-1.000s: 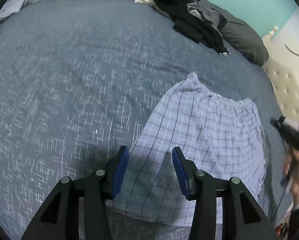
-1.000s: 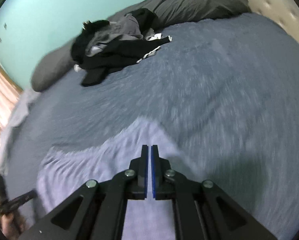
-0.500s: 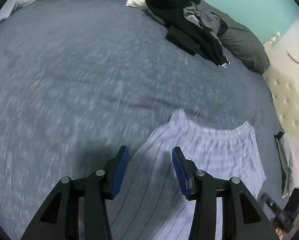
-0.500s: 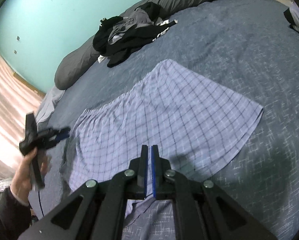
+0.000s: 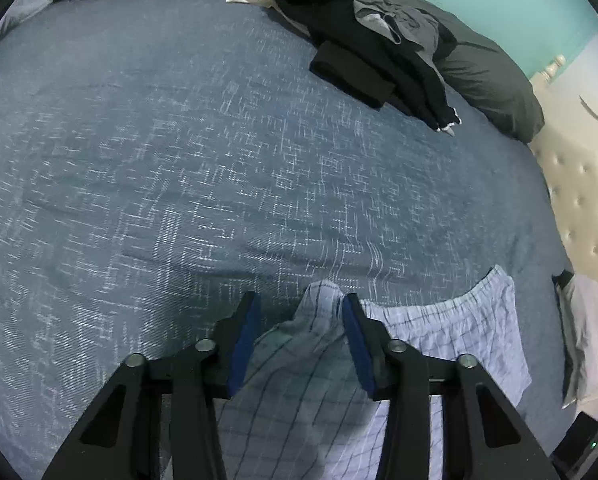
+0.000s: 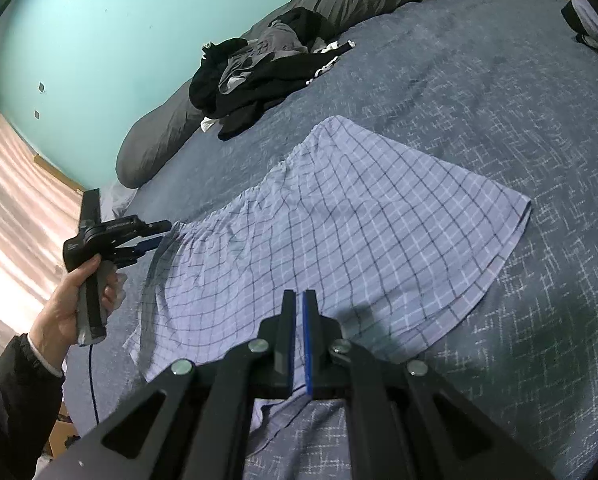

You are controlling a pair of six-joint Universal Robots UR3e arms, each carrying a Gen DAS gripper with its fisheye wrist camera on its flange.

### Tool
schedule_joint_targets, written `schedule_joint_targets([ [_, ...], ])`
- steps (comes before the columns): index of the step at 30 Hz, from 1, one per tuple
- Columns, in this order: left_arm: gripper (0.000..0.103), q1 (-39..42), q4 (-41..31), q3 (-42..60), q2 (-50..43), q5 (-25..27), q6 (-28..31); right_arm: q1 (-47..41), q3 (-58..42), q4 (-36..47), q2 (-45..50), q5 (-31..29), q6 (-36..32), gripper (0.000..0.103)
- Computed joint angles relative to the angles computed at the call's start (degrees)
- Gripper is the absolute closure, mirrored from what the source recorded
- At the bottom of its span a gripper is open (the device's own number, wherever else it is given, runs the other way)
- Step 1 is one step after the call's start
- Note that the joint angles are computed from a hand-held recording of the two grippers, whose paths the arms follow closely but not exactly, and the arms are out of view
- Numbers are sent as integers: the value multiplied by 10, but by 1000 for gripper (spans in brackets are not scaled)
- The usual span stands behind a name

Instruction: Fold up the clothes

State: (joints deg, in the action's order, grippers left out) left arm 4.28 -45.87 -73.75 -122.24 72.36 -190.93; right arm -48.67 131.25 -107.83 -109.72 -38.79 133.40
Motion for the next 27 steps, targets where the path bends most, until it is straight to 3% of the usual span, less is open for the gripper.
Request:
schedule_joint_targets([
  [3, 93, -4, -10, 20, -14, 6, 8, -1, 0, 10, -4, 6, -8, 100],
  [6, 102, -5, -14, 33, -20, 13, 9, -2, 2, 10, -2, 8, -8, 100],
  [12, 103, -4, -38, 81, -46, 28, 13, 1, 7, -3, 5, 7, -4, 100],
  [18, 102, 3, -45, 73, -39, 6, 20, -4, 8, 3, 7, 10, -12, 100],
  [22, 96, 2, -40, 58, -31, 0, 26, -5, 7, 4, 9, 12, -13, 100],
  [24, 80, 2, -32, 51, -30, -7, 21, -4, 7, 4, 9, 13, -12, 100],
  [27, 73, 8, -17, 36, -25, -30, 11, -3, 7, 7, 8, 15, -15, 100],
])
